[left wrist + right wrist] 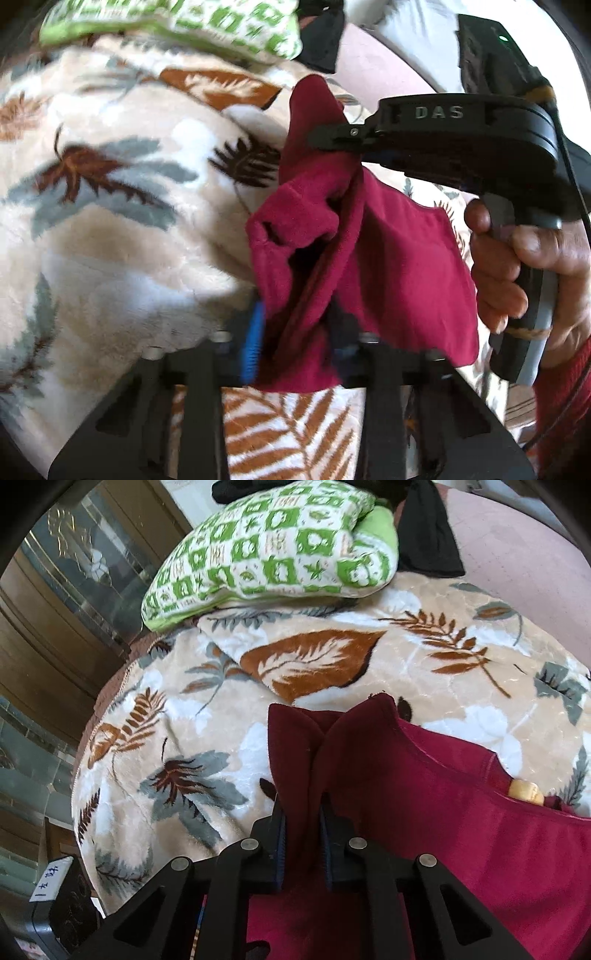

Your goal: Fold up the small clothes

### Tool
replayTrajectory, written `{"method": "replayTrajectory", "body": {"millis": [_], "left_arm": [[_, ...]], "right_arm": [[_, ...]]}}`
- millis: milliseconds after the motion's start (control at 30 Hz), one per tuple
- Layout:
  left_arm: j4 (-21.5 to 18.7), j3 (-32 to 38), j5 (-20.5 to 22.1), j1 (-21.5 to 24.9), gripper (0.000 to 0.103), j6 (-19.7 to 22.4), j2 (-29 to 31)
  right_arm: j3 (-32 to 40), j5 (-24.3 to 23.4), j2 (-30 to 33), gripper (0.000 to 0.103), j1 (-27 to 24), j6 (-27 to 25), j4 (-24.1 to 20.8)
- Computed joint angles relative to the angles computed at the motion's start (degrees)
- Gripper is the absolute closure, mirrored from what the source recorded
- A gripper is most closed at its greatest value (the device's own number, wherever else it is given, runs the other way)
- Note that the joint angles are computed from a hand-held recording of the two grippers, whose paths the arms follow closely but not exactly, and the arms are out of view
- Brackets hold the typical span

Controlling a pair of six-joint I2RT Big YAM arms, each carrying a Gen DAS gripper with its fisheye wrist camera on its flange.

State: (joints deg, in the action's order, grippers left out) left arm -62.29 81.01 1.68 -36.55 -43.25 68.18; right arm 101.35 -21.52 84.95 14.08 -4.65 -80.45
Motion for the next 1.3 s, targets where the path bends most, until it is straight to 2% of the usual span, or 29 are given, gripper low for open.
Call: {"method": "replayTrajectory", "body": {"millis": [167,267,367,500,667,800,867,967,1000,1033,1100,1167,1200,1300], "left_arm": [[-1.8,5.5,-1.5,-2.9,0.089,1.6,1.4],[-3.5,11.0,-1.9,-5.6,0.09,2.8,4.1],[-6.0,17.7,-3.8,-9.4,0.09,5.6,8.0],[-7.6,25.6,-4.1,-13.9,0.09,8.0,14.4],[-8.2,33.1,-2.3,-17.8,0.09,9.9,23.2],[-10.1,37.2,-1.1,-19.5,0.09,10.5,29.8],[-11.4,38.9,-1.0,-19.9,0.089,10.7,32.0],[-14.9,42.1,0.9,-19.2,0.089,10.8,33.3],[-15.3,41.7,1.8,-18.9,0.087,10.9,32.2],[-16.2,42.0,2.0,-18.7,0.084,11.2,31.3],[-18.0,42.2,0.6,-18.7,0.068,12.6,29.6],[-18.7,41.1,-2.5,-18.9,0.053,14.0,27.3],[-18.2,39.7,-4.2,-18.9,0.049,14.5,25.8],[-17.2,35.4,-10.1,-17.9,0.049,14.5,22.9]], "right_arm": [[0.9,-0.7,-1.7,0.089,-3.0,-1.9,-1.3],[2.3,-1.6,-2.7,0.089,-5.8,-3.7,-2.7],[3.4,-2.2,-4.3,0.09,-9.7,-6.6,-4.1],[3.9,-4.0,-6.4,0.09,-17.5,-11.0,-5.9],[2.0,-4.7,-7.2,0.09,-28.1,-16.2,-7.1],[-2.2,-3.2,-6.5,0.09,-34.1,-16.3,-5.2],[-4.8,-1.5,-5.8,0.09,-35.1,-15.2,-3.5],[-8.3,-1.4,-4.9,0.09,-36.1,-13.5,-1.0],[-9.2,-1.9,-5.1,0.089,-36.5,-12.9,0.3],[-9.6,-1.9,-5.7,0.084,-37.0,-12.3,1.5],[-9.3,-1.9,-6.8,0.073,-38.3,-11.8,1.6],[-8.0,-5.8,-7.1,0.072,-40.7,-13.1,-1.5],[-7.4,-9.9,-7.6,0.07,-42.6,-14.9,-4.5],[-8.6,-16.3,-10.2,0.053,-45.8,-17.4,-9.2]]}}
